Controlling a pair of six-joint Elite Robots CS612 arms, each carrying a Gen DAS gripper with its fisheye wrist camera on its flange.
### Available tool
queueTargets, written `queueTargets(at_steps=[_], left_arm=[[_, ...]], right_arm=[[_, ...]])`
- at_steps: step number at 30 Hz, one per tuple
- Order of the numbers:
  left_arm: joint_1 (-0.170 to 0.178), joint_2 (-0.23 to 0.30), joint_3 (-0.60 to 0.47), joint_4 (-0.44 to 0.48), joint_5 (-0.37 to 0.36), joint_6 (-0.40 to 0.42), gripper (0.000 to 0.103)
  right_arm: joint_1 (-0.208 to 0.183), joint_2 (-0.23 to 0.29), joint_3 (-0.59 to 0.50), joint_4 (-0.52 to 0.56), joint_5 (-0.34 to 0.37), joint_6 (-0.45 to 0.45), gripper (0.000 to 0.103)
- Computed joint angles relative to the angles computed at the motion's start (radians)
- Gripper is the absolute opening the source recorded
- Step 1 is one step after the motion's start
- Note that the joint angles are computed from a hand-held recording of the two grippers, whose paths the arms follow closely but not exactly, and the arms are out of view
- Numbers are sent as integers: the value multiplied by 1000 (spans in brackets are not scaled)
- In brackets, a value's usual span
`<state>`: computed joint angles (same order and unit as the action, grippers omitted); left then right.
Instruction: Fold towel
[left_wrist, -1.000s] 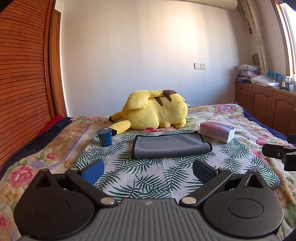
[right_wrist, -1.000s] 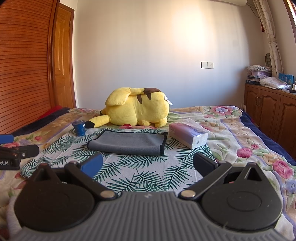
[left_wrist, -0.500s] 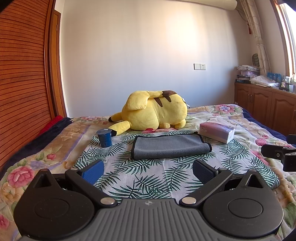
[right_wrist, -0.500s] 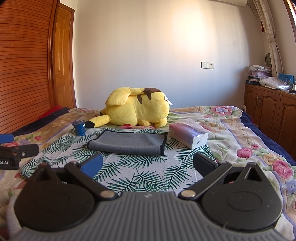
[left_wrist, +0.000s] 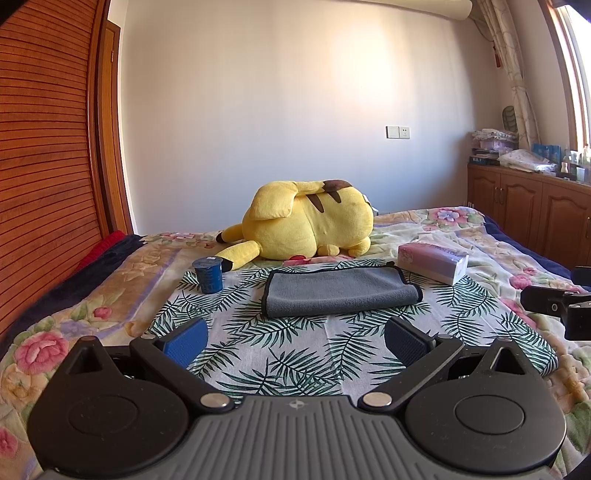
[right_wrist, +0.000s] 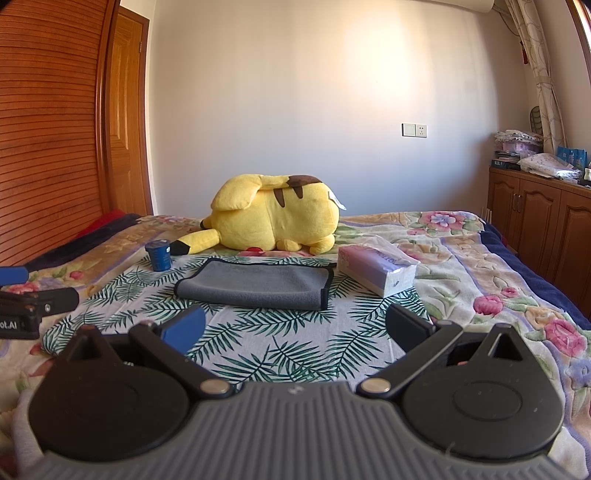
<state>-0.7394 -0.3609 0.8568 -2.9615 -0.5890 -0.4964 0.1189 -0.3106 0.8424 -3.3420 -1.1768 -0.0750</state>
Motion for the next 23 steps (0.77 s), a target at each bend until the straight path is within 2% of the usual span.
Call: queueTargets(at_steps=[23], left_arm=[[0,3,-7,4,3,2,87]], right_arm=[[0,1,-1,1,0,1,103]])
